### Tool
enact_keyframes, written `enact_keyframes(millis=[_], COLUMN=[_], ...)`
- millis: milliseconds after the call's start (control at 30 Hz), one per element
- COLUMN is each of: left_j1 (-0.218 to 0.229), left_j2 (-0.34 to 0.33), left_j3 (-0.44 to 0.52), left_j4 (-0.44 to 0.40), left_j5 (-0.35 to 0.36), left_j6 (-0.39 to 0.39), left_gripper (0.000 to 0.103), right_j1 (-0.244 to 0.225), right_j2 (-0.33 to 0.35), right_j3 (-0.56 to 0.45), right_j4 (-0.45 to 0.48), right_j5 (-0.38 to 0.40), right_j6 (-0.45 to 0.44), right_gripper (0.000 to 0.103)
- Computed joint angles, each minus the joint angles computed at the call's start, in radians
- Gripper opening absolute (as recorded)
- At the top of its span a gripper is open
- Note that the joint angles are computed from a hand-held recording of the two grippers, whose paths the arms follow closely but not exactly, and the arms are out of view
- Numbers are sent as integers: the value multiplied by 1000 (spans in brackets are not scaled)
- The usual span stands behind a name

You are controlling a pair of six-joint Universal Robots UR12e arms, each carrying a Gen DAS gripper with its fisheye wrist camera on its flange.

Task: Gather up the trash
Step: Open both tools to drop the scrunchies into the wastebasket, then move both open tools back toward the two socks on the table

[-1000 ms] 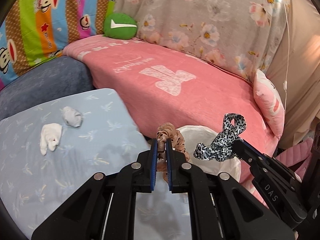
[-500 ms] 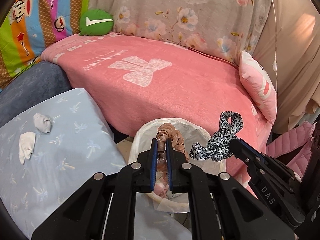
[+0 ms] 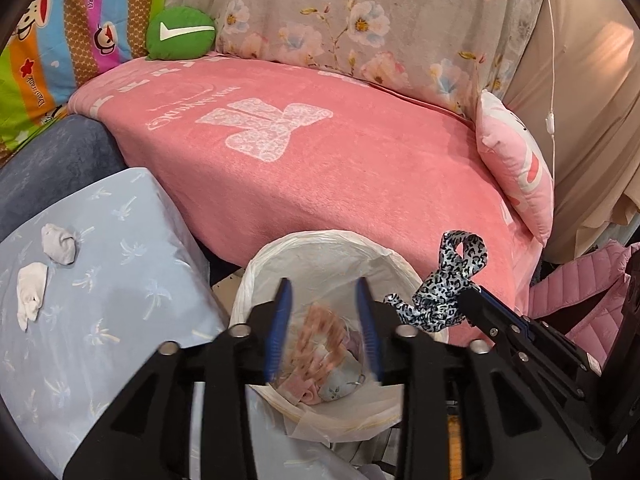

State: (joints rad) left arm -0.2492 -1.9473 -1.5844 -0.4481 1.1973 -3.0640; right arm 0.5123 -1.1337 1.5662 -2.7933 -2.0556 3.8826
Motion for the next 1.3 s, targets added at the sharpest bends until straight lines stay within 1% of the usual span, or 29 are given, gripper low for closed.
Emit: enact_keyframes(millis=[33,67,133,200,333,500,700,767,800,833,933,1000,1100,1300], left_j1=[1,1,3,6,14,22,33,38,41,44,53,59,71,95], left_j2=[0,0,1,1,1,1,4,6,8,9,13,15,16,18], left_j3=[-2,-4,-7,-7,-9,-13,-21,-26,-29,-32,-42,-48,-53,-66], left_j4=[12,23,31,34,39,40,41,46,49,54,69,76,77,79], left_j5=[5,12,16,20,24,27,29,30,30,35,45,54,66,87], left_j6=[-6,-10,-9,-15,-29,-38,-50,-53,-55,-60,-72,-79,-89,-101], left_gripper=[48,49,49,49,49,49,49,50,51,55,62,64,65,65], right_j1=[0,-1,-1,1,3,9,19,23,25,28,33,37,45,61], right_j2=[2,5,10,16,29,42,53,57,59,62,72,80,97,139], right_j3=[-2,-5,-13,-22,-39,-59,-80,-87,-91,-96,-111,-123,-147,-212], right_j4=[1,2,8,12,15,15,21,24,25,28,40,46,59,91], right_j5=[1,2,4,6,10,15,17,18,18,22,33,39,49,77], right_j6=[-1,-3,-7,-9,-22,-39,-54,-58,-61,-67,-75,-80,-88,-115], right_gripper=[4,5,6,10,11,19,22,26,28,29,29,30,34,36])
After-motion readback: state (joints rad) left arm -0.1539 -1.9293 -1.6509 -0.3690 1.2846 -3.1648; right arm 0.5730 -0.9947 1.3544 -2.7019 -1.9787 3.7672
